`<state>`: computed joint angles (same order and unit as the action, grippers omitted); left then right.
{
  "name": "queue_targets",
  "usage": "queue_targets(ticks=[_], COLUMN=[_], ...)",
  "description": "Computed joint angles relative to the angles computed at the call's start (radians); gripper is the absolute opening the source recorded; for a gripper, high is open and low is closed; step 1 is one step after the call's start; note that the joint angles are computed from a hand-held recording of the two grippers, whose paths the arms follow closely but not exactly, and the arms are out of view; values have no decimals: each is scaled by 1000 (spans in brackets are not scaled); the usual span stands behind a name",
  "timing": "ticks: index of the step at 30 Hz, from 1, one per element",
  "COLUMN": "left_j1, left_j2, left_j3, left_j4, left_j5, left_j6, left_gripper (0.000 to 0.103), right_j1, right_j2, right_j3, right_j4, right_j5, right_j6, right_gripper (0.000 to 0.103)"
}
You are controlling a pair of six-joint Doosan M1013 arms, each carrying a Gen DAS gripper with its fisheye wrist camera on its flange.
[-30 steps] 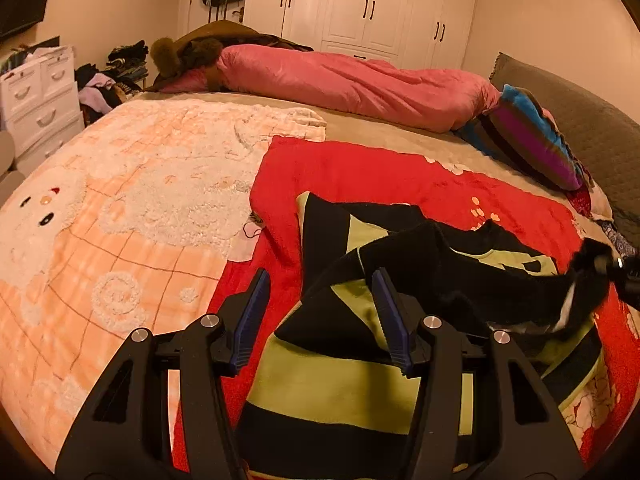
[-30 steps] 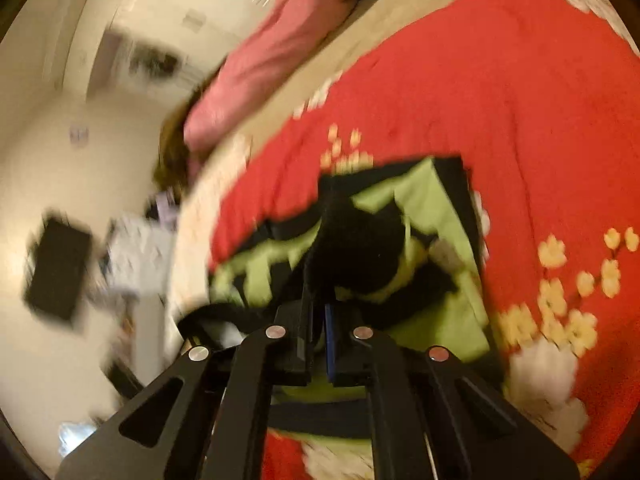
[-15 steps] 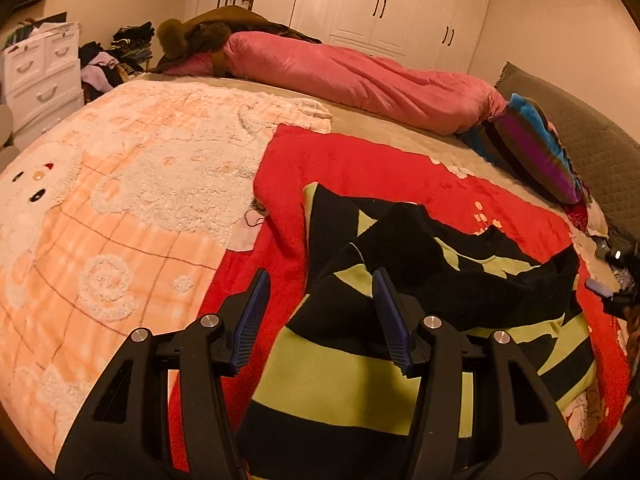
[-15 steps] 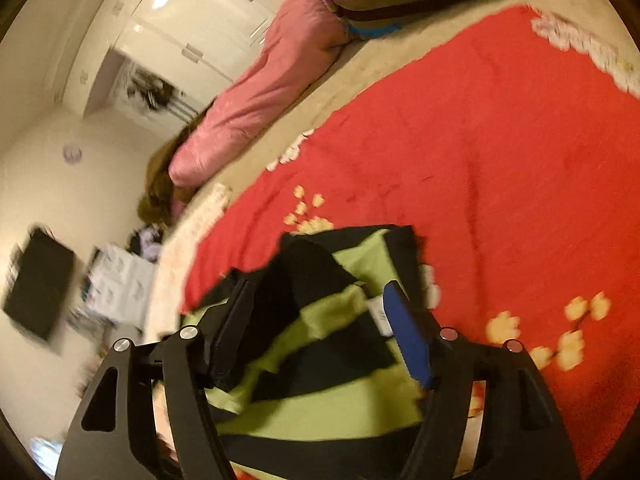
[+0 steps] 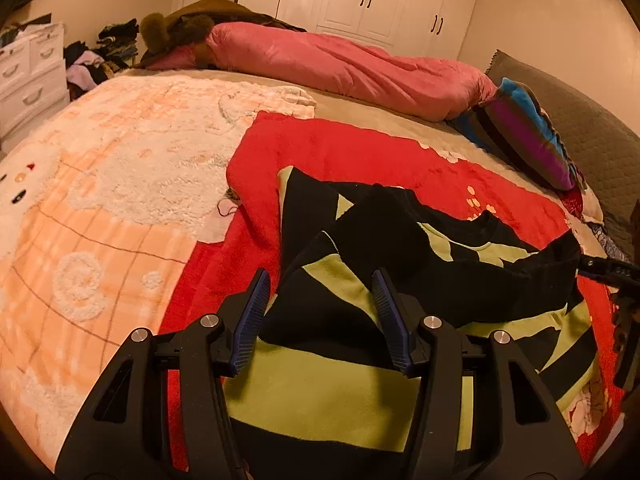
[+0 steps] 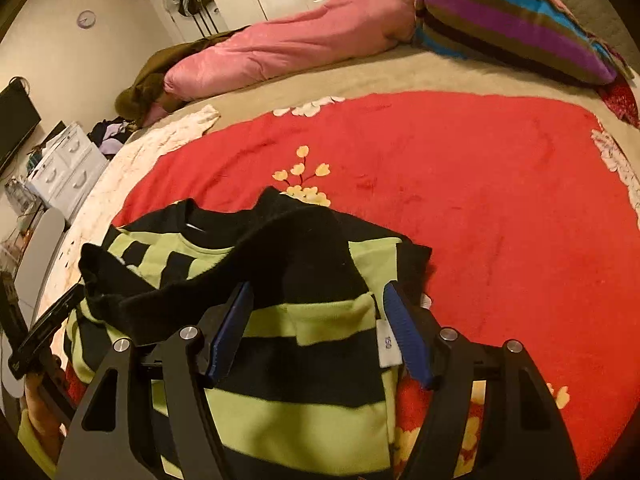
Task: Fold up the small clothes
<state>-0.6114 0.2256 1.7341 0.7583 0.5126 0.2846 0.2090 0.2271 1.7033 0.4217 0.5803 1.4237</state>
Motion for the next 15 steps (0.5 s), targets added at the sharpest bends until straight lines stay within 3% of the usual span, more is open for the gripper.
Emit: queue_targets(ticks=[6, 11, 15], left_j1=[4, 5, -7], left_j2=[6, 15, 23], left_j3=[-8, -22, -44], left_j4=[-38, -97, -110], left_j5=[5, 17, 84], left_j6=[30, 91, 116], left_gripper=[45, 27, 15], right_j1=[0, -3, -9], right_j2=[6, 2, -8], right_j3=[2, 10, 23], right_j4=[-2, -2, 9], right_j5=[2, 9, -3], right_j6=[22, 33, 34], right_gripper=[67, 46, 28])
